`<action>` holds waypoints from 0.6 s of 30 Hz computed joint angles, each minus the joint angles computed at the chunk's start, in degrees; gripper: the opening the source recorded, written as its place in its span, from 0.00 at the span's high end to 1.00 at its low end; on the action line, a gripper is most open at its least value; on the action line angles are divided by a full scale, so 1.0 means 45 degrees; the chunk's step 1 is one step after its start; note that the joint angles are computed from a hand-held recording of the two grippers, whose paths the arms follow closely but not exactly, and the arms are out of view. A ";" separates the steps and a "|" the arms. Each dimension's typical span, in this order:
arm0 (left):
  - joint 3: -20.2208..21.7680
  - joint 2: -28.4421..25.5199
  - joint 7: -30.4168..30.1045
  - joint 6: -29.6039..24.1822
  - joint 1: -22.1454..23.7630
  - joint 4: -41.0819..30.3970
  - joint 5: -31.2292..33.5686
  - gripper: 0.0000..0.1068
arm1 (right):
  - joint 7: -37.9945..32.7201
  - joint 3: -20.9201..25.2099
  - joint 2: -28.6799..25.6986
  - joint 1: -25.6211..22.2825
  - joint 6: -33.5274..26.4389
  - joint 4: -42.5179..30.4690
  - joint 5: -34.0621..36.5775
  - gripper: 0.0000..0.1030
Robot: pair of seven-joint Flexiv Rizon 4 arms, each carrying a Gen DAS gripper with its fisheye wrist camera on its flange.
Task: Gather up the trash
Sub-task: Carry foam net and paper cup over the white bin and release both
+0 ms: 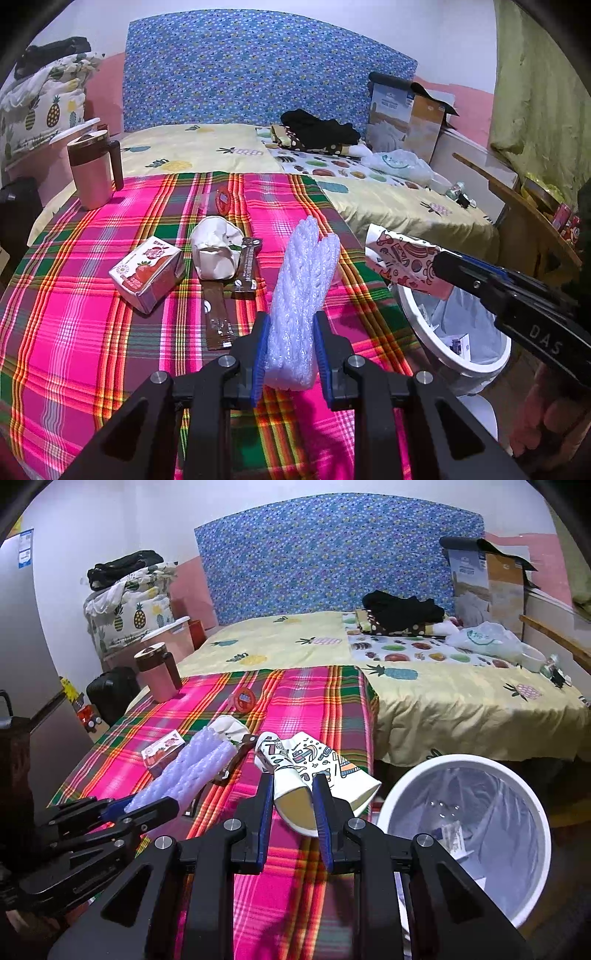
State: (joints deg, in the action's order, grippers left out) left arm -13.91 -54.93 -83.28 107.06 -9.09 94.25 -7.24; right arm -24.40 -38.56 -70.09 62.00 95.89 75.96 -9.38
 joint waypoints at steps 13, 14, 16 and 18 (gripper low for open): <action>0.0206 0.0058 0.0279 -0.0307 -0.0630 -0.0286 -0.0030 0.77 | -0.0064 -0.0983 -0.0001 0.1016 0.0587 0.1365 0.1381 0.79; 0.0173 0.0020 0.0351 -0.0385 -0.0663 -0.0387 -0.0015 0.77 | -0.0031 -0.1072 -0.0004 0.1100 0.0605 0.1504 0.1512 0.79; 0.0056 -0.0092 0.0533 -0.0561 -0.0749 -0.0612 0.0045 0.77 | 0.0049 -0.1254 0.0010 0.1296 0.0649 0.1849 0.1787 0.79; -0.0049 -0.0223 0.0707 -0.0745 -0.0833 -0.0857 0.0064 0.77 | 0.0128 -0.1385 0.0032 0.1450 0.0651 0.2157 0.2014 0.79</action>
State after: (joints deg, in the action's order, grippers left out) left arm -14.13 -55.94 -80.10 103.71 -12.84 90.39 -6.95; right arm -23.82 -44.79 -69.95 68.52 98.82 85.67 -0.32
